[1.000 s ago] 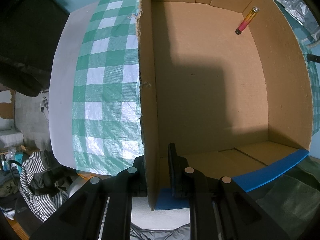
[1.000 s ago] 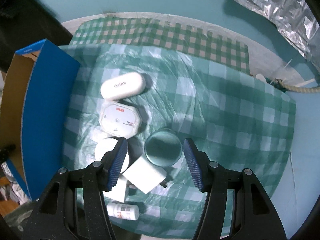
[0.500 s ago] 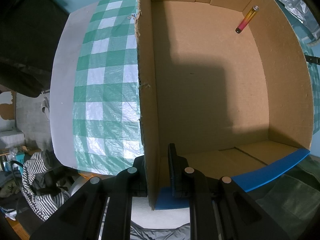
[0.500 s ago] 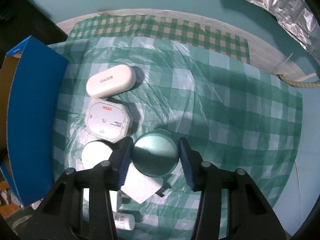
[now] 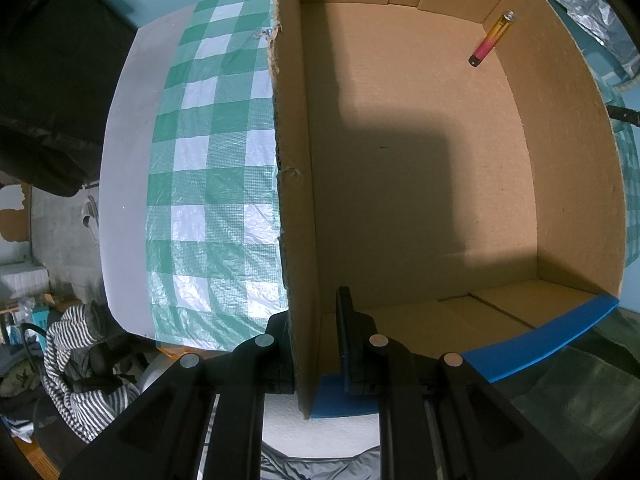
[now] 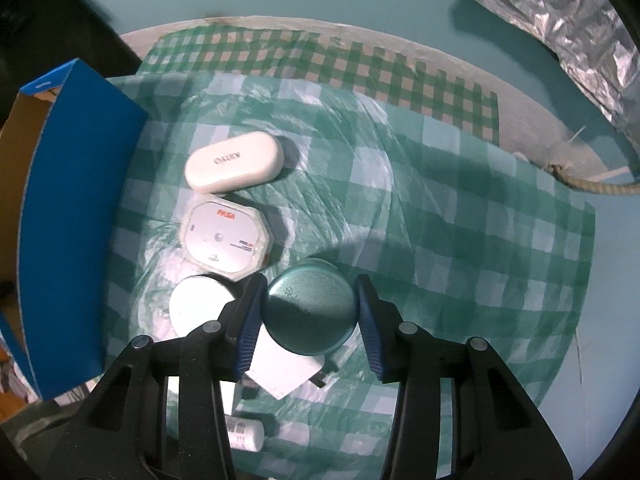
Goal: Organize rigid objects
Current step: 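Carry the teal tin with the right tool into the box and release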
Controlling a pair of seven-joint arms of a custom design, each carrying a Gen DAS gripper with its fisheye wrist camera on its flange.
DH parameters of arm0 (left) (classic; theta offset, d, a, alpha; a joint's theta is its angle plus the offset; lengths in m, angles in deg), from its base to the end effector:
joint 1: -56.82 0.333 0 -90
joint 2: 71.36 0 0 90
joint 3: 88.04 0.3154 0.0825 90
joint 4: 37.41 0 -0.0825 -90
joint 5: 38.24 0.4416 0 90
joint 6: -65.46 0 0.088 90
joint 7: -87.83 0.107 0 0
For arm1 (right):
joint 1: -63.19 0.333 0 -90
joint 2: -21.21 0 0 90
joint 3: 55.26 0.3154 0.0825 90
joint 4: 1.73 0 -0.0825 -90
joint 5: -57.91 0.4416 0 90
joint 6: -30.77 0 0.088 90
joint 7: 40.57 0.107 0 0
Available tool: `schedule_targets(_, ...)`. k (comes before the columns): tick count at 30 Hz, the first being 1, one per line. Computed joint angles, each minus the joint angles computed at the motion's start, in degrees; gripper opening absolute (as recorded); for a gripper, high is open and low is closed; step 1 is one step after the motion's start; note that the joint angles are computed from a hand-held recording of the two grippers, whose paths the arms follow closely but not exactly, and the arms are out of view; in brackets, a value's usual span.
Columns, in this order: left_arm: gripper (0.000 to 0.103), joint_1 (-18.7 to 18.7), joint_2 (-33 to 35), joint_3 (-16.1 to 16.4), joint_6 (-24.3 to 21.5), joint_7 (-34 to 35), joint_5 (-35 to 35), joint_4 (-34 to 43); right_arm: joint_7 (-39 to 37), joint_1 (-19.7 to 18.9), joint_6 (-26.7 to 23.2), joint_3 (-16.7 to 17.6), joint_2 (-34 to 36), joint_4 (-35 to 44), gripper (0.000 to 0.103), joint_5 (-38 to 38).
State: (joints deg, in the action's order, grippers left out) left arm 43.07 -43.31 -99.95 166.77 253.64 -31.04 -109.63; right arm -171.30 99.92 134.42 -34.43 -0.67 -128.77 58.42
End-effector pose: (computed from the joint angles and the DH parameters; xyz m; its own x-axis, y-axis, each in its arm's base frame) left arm 0.7022 -0.2896 0.4754 -0.9799 0.1969 -0.0335 0.1963 0.9804 0.0190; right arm 0.2571 0.4247 0.4985 -0.9910 -0.1181 -0.0624 -0.1102 0.9869 -0.1176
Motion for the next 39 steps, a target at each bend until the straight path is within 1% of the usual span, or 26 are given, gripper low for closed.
schedule_targets(3, 0.014, -0.05, 0.09, 0.00, -0.03, -0.02, 0.09, 0.08, -1.09, -0.28, -1.44, -0.27, 0.34, 1.57, 0.044, -0.70)
schedule_targets(10, 0.014, 0.15, -1.30, -0.14, 1.51, 0.38, 0.05, -2.09, -5.35, -1.56, -5.13, -0.77, 1.71, 6.55, 0.044, -3.88)
schedule_targets(16, 0.014, 0.23, -1.93, -0.19, 1.71, 0.37, -0.06, -2.85, -11.22, -3.01, -7.47, -1.64, 3.82, 11.38, 0.044, -7.22)
schedule_targets(28, 0.014, 0.21, -2.44, -0.28, 2.03, 0.45, -0.12, -3.49, -23.22, -5.68, -7.74, -3.75, 6.74, 16.73, 0.044, -11.66)
schedule_targets(39, 0.014, 0.15, -2.41, -0.30, 1.91, 0.49, -0.13, -3.41, -34.71, -7.54, -6.09, -6.16, 12.84, 23.46, 0.044, -15.45)
